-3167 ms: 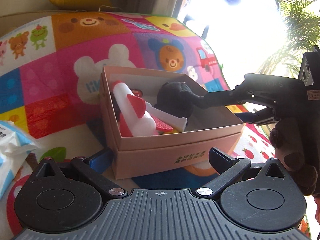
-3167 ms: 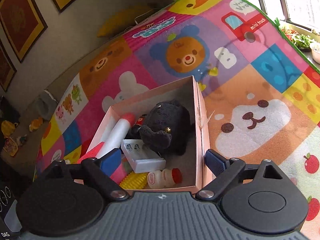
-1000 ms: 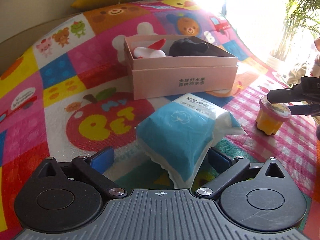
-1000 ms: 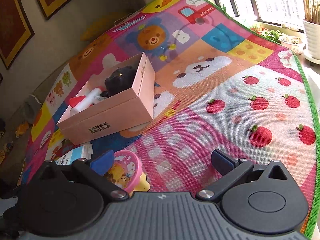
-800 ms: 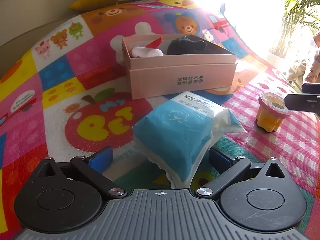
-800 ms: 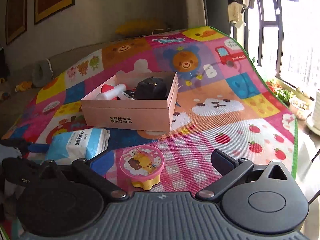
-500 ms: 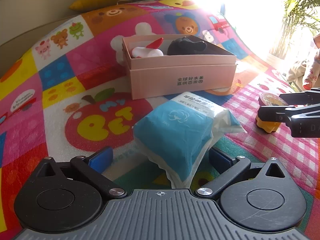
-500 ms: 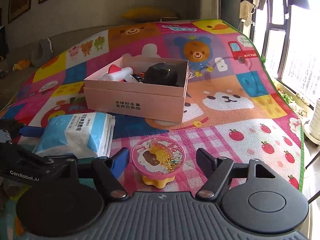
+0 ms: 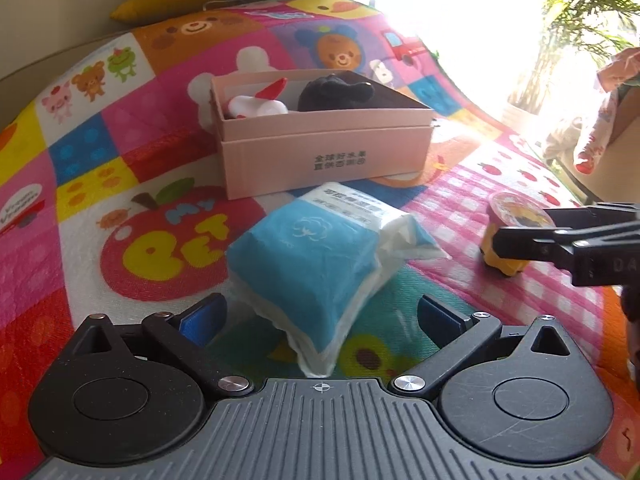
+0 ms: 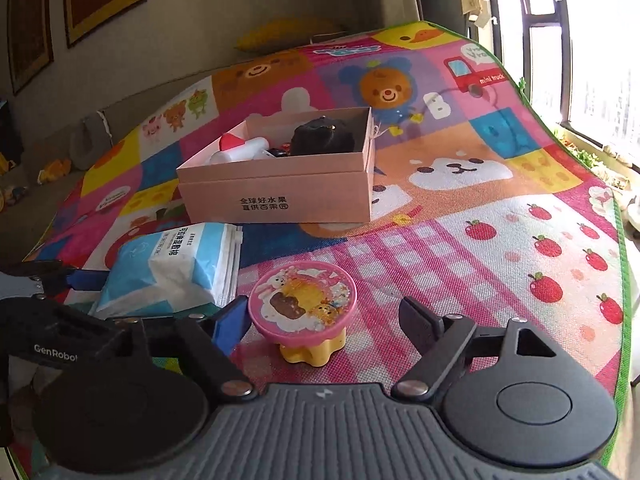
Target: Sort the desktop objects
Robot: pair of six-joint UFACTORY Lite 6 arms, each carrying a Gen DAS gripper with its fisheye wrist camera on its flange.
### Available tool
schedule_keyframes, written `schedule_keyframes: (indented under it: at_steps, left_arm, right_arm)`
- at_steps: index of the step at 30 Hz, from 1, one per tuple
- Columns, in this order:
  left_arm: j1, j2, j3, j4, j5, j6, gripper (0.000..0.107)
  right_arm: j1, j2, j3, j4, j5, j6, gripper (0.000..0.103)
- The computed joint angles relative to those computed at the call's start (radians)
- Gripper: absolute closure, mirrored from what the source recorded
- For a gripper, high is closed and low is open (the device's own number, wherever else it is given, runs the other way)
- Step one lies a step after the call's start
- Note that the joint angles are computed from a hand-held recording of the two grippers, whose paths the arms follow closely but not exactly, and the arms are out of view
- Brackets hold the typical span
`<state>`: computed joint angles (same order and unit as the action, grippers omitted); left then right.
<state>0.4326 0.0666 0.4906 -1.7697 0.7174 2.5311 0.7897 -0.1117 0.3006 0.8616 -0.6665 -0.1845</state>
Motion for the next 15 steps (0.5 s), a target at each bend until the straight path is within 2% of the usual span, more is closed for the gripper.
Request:
schedule_keyframes:
  at_steps: [3, 5, 8, 11, 13, 15]
  left_arm:
    - [0.034, -0.065, -0.009, 0.193, 0.072, -0.064, 0.004]
    - [0.057, -0.128, -0.016, 0.236, 0.107, -0.074, 0.004]
    - [0.095, -0.179, 0.014, 0.253, 0.158, -0.103, 0.004]
    - [0.093, -0.172, 0.044, 0.173, 0.133, -0.11, 0.004]
    - [0.063, -0.143, 0.063, 0.103, 0.066, -0.105, 0.004]
    - [0.021, -0.1, 0.086, 0.026, -0.004, -0.078, 0.004]
  right_arm:
    - [-0.056, -0.031, -0.033, -0.088, 0.013, 0.113, 0.017]
    - [-0.076, -0.041, -0.051, -0.138, 0.009, 0.173, 0.017]
    - [-0.053, -0.057, -0.072, -0.115, -0.031, 0.17, 0.016]
    - [0.02, -0.072, -0.056, 0.024, -0.069, 0.008, 0.016]
    - [0.078, -0.075, -0.006, 0.171, -0.089, -0.193, 0.014]
    - [0.088, -0.07, 0.051, 0.233, -0.05, -0.341, 0.01]
